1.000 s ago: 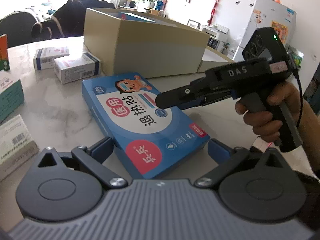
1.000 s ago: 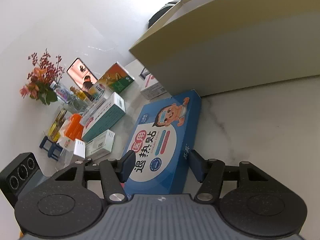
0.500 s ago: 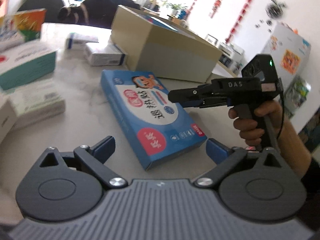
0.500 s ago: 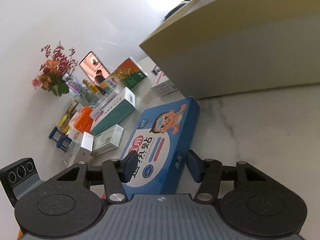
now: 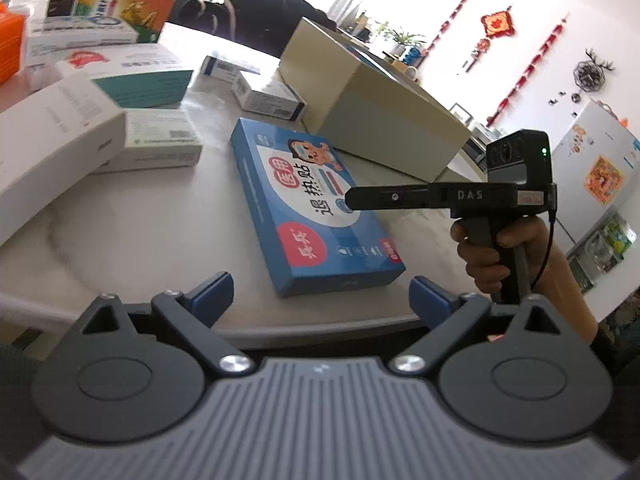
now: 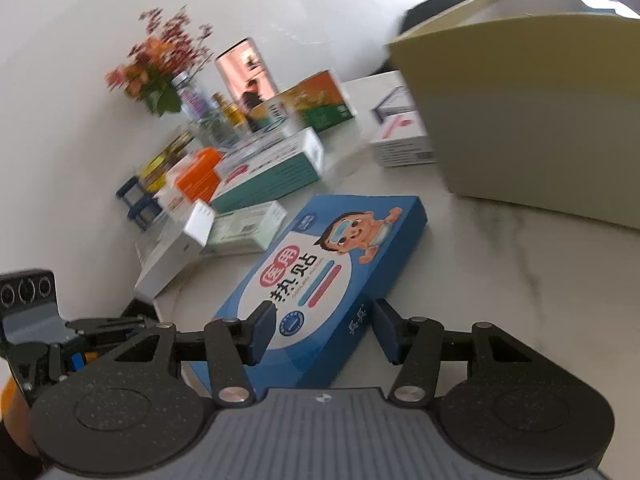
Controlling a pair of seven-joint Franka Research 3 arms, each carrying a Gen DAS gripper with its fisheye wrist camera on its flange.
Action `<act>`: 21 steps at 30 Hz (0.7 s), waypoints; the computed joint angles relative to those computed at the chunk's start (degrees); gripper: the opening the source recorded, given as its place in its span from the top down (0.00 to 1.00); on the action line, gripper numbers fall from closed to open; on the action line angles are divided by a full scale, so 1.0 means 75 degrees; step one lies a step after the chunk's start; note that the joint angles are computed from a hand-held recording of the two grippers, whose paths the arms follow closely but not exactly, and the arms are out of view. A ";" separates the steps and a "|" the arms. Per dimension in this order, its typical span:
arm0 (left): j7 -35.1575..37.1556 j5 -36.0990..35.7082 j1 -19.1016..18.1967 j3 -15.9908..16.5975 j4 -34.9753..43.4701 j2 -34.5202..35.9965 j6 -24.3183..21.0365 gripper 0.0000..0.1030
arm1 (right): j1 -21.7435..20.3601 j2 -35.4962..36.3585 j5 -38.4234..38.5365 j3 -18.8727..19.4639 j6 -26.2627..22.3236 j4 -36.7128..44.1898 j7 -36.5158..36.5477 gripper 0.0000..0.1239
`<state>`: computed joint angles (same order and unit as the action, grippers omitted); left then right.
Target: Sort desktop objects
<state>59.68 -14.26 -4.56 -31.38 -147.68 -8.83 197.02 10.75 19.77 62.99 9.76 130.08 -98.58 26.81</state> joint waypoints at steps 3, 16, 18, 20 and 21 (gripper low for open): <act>0.0031 -0.0378 0.0335 -0.0442 -0.0075 -0.0163 -0.0089 0.09 | -0.0006 0.0023 -0.0034 0.0059 -0.0308 0.0028 -0.0201 0.55; -0.1147 0.0193 0.0358 -0.0334 -0.0481 -0.0405 0.0158 0.12 | 0.0157 0.0961 -0.0427 0.0129 0.0149 0.1359 0.1060 0.54; -0.1222 0.0134 0.0294 -0.0292 -0.0532 -0.0458 0.0135 0.13 | 0.0183 0.1194 -0.0606 0.0180 0.0292 0.1699 0.1292 0.54; -0.1302 0.0085 0.0317 -0.0333 -0.0576 -0.0536 0.0074 0.13 | 0.0175 0.1424 -0.0765 0.0256 0.0340 0.2022 0.1476 0.54; -0.1383 0.0113 0.0289 -0.0312 -0.0621 -0.0571 0.0073 0.13 | 0.0162 0.1551 -0.0829 0.0303 0.0323 0.2167 0.1540 0.54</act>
<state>49.31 -13.42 -2.39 -33.72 -152.34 -13.11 197.56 11.96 31.40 56.77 12.03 132.50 -82.33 38.36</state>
